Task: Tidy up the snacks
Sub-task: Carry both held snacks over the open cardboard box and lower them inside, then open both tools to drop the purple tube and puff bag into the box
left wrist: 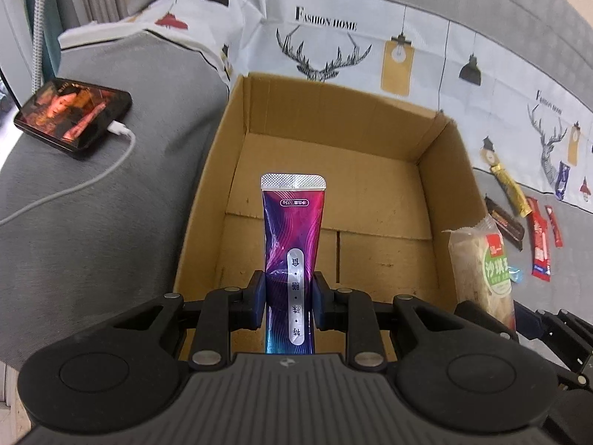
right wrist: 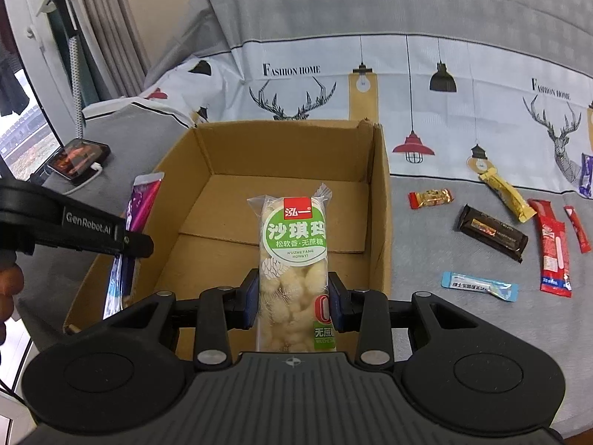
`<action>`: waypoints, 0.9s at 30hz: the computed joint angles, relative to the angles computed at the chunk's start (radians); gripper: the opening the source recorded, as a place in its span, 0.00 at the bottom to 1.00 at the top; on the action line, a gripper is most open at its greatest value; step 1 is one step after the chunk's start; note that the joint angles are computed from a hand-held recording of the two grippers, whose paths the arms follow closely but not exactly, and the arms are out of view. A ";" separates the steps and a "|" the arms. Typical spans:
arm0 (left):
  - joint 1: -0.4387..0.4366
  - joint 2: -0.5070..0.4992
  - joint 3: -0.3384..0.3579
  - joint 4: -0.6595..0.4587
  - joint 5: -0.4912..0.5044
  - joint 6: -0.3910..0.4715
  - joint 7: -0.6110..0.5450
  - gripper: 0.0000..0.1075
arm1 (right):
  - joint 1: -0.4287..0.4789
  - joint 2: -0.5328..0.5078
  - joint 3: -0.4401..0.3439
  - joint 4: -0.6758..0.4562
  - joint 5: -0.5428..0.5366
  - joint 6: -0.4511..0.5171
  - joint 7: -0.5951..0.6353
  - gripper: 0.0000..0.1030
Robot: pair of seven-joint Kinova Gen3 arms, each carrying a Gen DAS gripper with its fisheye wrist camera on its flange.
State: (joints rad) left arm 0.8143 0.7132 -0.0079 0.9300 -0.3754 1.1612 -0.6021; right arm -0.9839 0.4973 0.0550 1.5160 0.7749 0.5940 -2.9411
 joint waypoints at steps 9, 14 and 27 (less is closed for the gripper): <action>-0.027 0.057 0.004 -0.054 0.029 0.031 -0.046 0.26 | 0.039 0.049 -0.012 -0.045 -0.079 -0.013 0.085 0.37; -0.035 0.091 -0.001 -0.091 0.042 0.057 -0.066 0.26 | 0.043 0.069 0.000 -0.066 -0.121 -0.016 0.129 0.37; -0.020 0.116 -0.028 -0.108 0.030 0.072 -0.063 0.71 | 0.044 0.095 0.037 -0.093 -0.193 -0.034 0.155 0.41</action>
State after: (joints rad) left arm 0.7938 0.8289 -0.0361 0.8224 -0.3458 1.2330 -0.6654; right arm -0.9400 0.5926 0.0918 1.4226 0.5819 0.5601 -2.7859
